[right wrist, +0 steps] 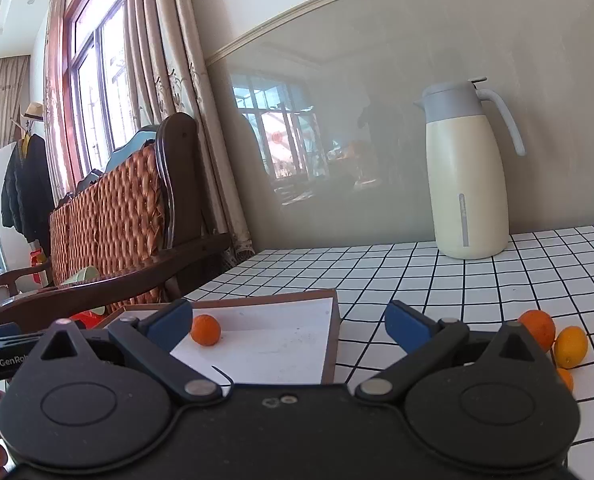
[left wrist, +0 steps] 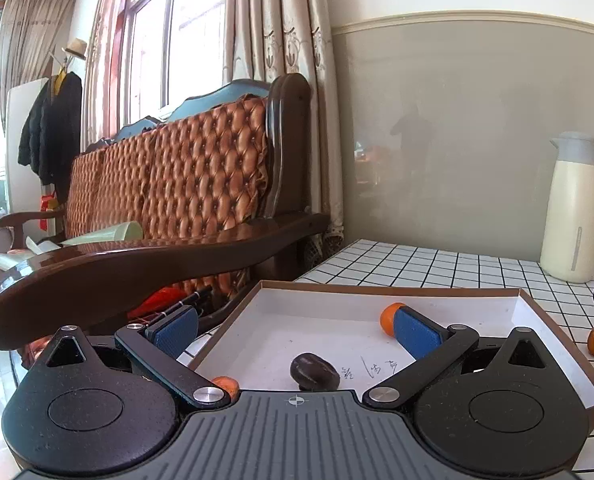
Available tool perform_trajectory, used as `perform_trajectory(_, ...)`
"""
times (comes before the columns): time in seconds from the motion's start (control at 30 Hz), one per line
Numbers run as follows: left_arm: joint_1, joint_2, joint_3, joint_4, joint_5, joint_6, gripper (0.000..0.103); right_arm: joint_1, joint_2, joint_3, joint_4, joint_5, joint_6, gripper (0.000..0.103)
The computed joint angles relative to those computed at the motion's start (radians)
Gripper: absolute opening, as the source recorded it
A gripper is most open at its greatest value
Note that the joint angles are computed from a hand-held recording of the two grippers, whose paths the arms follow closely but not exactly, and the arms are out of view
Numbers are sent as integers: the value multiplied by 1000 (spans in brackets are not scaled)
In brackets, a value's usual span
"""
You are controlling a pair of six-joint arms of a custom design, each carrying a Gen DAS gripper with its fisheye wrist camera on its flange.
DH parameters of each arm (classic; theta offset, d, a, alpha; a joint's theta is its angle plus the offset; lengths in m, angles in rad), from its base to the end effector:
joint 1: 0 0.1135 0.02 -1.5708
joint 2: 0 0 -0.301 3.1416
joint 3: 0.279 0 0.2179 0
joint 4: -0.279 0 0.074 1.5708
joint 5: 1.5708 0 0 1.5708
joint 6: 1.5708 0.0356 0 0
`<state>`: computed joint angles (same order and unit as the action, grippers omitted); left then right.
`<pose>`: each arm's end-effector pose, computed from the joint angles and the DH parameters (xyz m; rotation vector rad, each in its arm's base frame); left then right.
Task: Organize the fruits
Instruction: 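Open the right tool dropping the orange while the left tool releases the dried chunk into the box, then move both open tools from the box back over the fruits on the table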
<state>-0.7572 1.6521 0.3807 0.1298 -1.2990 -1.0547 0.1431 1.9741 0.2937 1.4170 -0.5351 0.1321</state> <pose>0.1677 -0.1113 0.1551 -0.5697 1.7617 0.5425 0.2705 0.0573 0.1483 -0.3901 1.8084 0.6819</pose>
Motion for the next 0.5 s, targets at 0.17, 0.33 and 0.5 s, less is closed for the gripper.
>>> perform_trajectory(0.17, -37, 30, 40, 8, -18, 40, 103, -42, -11, -20, 14, -38, -28, 97)
perform_trajectory(0.33, -65, 56, 69, 65, -19, 112, 103, -93, -21, -29, 16, -75, -51, 97)
perform_trajectory(0.5, -83, 89, 98, 116, -11, 167, 103, -155, -46, -35, -11, -124, -67, 97)
